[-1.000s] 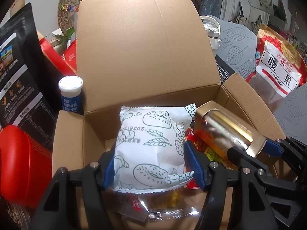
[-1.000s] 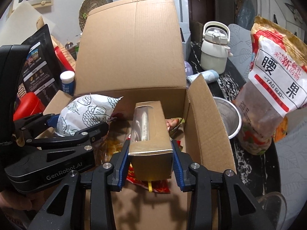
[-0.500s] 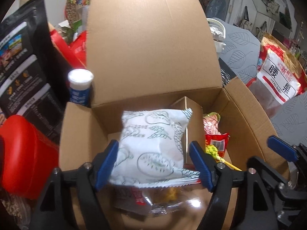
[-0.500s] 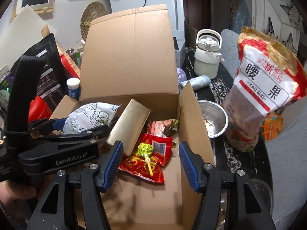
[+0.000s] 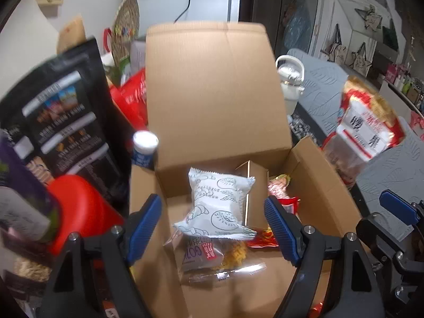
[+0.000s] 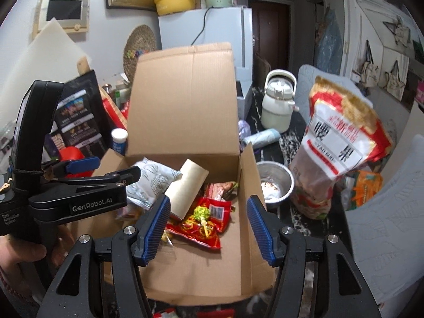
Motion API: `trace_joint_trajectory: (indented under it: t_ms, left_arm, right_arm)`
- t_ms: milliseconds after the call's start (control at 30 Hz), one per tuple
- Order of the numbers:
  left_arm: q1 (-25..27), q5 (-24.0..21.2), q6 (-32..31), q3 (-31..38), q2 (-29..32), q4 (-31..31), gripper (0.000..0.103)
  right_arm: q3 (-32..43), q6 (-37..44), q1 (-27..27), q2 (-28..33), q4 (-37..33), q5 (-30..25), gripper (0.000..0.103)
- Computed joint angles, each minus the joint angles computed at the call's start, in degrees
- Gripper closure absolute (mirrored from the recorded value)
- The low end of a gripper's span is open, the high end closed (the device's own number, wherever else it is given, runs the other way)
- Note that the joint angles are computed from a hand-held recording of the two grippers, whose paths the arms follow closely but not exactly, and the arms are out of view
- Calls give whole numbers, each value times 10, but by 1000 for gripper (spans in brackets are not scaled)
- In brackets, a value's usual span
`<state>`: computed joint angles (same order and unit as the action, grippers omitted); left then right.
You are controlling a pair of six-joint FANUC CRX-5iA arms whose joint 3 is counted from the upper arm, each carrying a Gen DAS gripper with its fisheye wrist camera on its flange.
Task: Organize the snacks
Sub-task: 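Open the left tool to release the white bag while the right tool releases the gold box, then withdraw both open tools from the box back toward the table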
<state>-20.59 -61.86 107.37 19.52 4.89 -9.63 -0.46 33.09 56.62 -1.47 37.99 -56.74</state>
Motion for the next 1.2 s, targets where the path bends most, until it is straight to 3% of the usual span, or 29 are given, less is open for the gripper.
trace_joint_trajectory:
  t_ms: [533,600,700,867,1133,1200]
  left_arm:
    - [-48,-11,-1,-10,-105,-49,24]
    - [-52,-7,-7,-20,-123,-46,24]
    - [-55,-3,-17,-35,-146,-38,24]
    - [-89,-20,5,-43,-174,-81,23]
    - [-121,-9,12,-93,-231,-88,23]
    - [-134,-13,16,-101,-240,-97,15]
  right_arm:
    - [-38,-57,88,-71,119,-40,43]
    - [-45,-66,104,-81,134,-48,37]
    - [-56,-80,124,-95,148,-53,36]
    - [-76,-105,170,-114,191,-82,36]
    - [-110,-155,244,-140,231,-135,32]
    - [-118,-170,262,-145,237,-153,32]
